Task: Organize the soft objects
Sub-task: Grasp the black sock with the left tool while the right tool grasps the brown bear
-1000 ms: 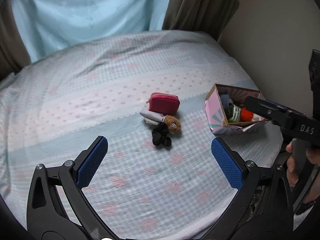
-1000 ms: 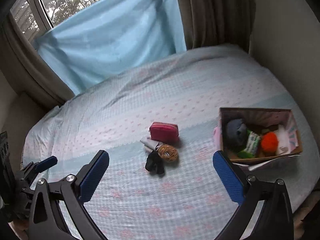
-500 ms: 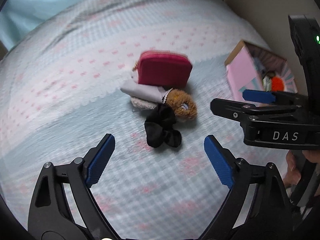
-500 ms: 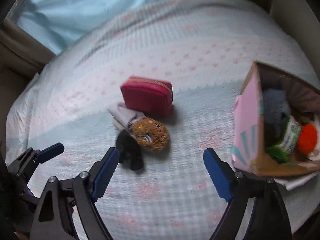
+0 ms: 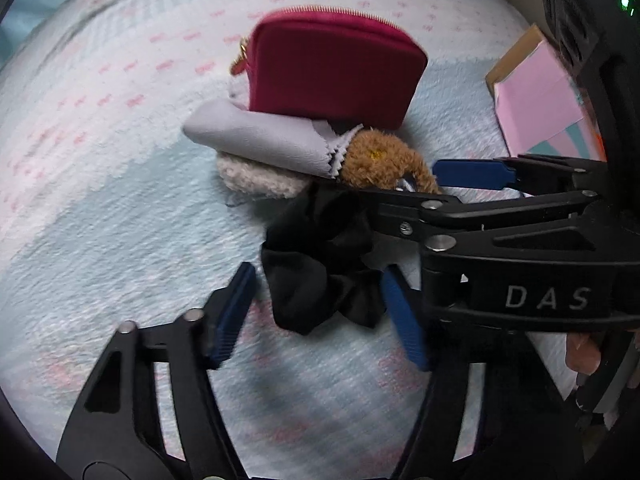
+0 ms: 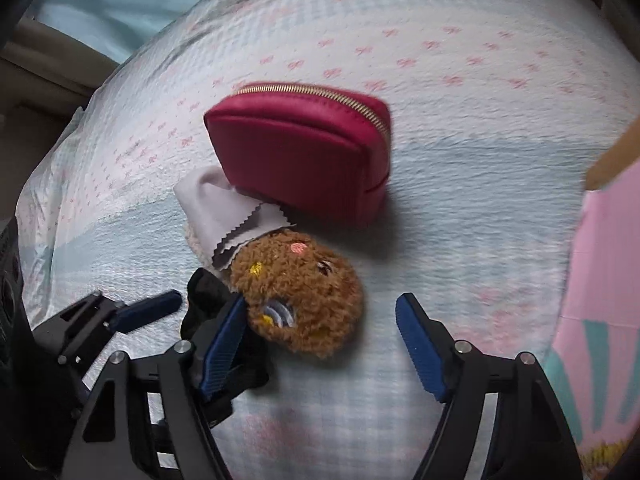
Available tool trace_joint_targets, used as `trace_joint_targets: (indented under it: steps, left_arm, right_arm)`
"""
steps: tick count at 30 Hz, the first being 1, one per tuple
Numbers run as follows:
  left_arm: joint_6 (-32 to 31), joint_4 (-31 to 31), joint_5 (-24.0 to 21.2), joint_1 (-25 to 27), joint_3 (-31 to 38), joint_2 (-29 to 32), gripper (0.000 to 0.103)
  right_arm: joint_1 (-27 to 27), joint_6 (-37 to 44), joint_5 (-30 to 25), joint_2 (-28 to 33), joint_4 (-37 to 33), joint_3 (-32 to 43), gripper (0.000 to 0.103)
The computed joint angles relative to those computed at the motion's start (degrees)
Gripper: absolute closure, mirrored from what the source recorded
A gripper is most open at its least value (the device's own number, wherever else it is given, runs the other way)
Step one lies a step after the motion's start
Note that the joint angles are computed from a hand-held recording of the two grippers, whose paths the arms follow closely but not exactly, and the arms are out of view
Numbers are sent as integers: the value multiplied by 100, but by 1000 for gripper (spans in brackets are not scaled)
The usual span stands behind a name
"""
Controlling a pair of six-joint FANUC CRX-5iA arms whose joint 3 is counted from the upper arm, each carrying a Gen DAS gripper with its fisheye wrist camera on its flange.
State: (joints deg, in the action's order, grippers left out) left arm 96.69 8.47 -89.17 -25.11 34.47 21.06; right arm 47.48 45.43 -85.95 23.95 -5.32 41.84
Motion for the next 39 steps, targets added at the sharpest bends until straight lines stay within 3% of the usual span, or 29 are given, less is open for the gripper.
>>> trace_joint_targets:
  steps: [7,12,27,39]
  left_arm:
    - [47,69,-78,-19,199,226,77]
    - [53,195,-129,30,299,310,85]
    - [123,138,-356,186,410,-175,86]
    - [349,-31,-570,103,534,-872,86]
  right_arm:
    - [-99,102,274,17,-333,7,48]
    - [-125,131,293,19,-398,63,57]
    - [151,-253,86,-213,-45,221,63]
    - [695,-768,-92,-635,730,292,63]
